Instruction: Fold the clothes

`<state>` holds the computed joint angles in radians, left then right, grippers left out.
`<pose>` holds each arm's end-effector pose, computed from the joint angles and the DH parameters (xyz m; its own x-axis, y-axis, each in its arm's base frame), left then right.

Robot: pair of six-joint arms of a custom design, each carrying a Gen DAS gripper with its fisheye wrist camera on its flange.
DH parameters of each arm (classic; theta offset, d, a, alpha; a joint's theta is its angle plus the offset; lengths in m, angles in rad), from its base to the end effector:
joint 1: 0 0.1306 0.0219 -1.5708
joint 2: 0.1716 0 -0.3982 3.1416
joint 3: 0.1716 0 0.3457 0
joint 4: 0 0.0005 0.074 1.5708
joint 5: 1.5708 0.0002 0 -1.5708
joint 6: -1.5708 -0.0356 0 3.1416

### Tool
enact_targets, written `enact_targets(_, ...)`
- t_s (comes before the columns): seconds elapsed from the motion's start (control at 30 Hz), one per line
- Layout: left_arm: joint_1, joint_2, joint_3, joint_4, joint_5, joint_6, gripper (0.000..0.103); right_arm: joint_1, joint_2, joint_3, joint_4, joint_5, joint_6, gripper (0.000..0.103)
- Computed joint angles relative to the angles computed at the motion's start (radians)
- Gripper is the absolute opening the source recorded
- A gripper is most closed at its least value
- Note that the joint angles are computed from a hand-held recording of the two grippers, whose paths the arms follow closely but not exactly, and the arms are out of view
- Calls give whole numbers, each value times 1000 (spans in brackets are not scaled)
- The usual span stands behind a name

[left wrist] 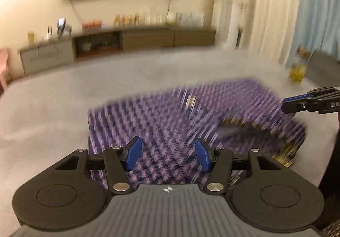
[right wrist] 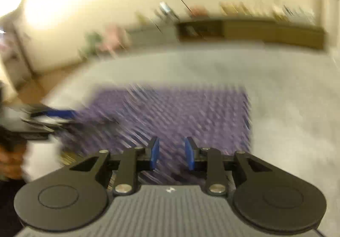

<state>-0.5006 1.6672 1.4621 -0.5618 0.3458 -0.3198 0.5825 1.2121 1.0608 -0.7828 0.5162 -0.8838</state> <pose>0.4704 -0.2717 0.3694 -0.3686 0.5388 -0.7575 0.8233 0.5676 0.0031 0.3037 0.1785 0.3852 -0.6063 0.4058 -0.6839 0.3712 0.9050 0.2080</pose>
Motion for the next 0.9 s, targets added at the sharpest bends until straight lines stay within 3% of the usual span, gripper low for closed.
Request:
enact_targets(0.07, -2, 30, 22, -63, -82, 4, 61, 10, 10, -23, -32, -52, -7, 27)
enact_targets(0.13, 14, 37, 30, -91, -70, 33, 61, 39, 11, -17, -67, -39, 40, 27)
enact_targets(0.2, 9, 26, 27, -91, -92, 22, 62, 25, 10, 3, -94, -79, 60, 25)
enact_targets(0.27, 6, -10, -7, -48, -89, -3, 59, 34, -10, 20, -128, -24, 81, 23)
enact_targets(0.33, 17, -51, -34, -43, -17, -68, 60, 61, -20, 33, -120, 67, 133, 26)
enact_targets(0.4, 25, -56, -22, -88, -2, -152, 60, 51, -21, 33, -71, 114, 266, 33)
enact_targets(0.5, 33, -21, 33, -179, -5, -258, 60, -15, 14, 5, -8, 77, 426, 34)
enact_targets(0.57, 29, 29, 88, -229, -23, -312, 67, -56, 53, 3, -17, 19, 463, 33)
enact_targets(0.67, 19, 114, 188, -252, -42, -346, 72, -24, 103, 33, -94, 57, 402, 29)
enact_targets(0.7, 5, 137, 209, -195, -109, -332, 72, 0, 126, 59, -142, 82, 354, 22)
enact_targets(0.73, -11, 158, 224, -121, -191, -319, 67, 33, 144, 89, -153, 50, 323, 18)
enact_targets(0.77, -37, 196, 264, -48, -369, -263, 44, 63, 161, 116, -153, 18, 298, 13)
enact_targets(0.8, -44, 229, 317, -27, -475, -198, 36, 87, 154, 128, -104, -54, 332, 11)
enact_targets(0.83, -20, 229, 355, -48, -417, -108, 38, 109, 148, 138, -48, -129, 364, 13)
enact_targets(0.87, 9, 222, 383, -62, -331, -12, 46, 121, 144, 150, -19, -143, 392, 17)
enact_targets(0.9, 27, 191, 362, -57, -281, 38, 51, 113, 130, 153, -5, -115, 398, 17)
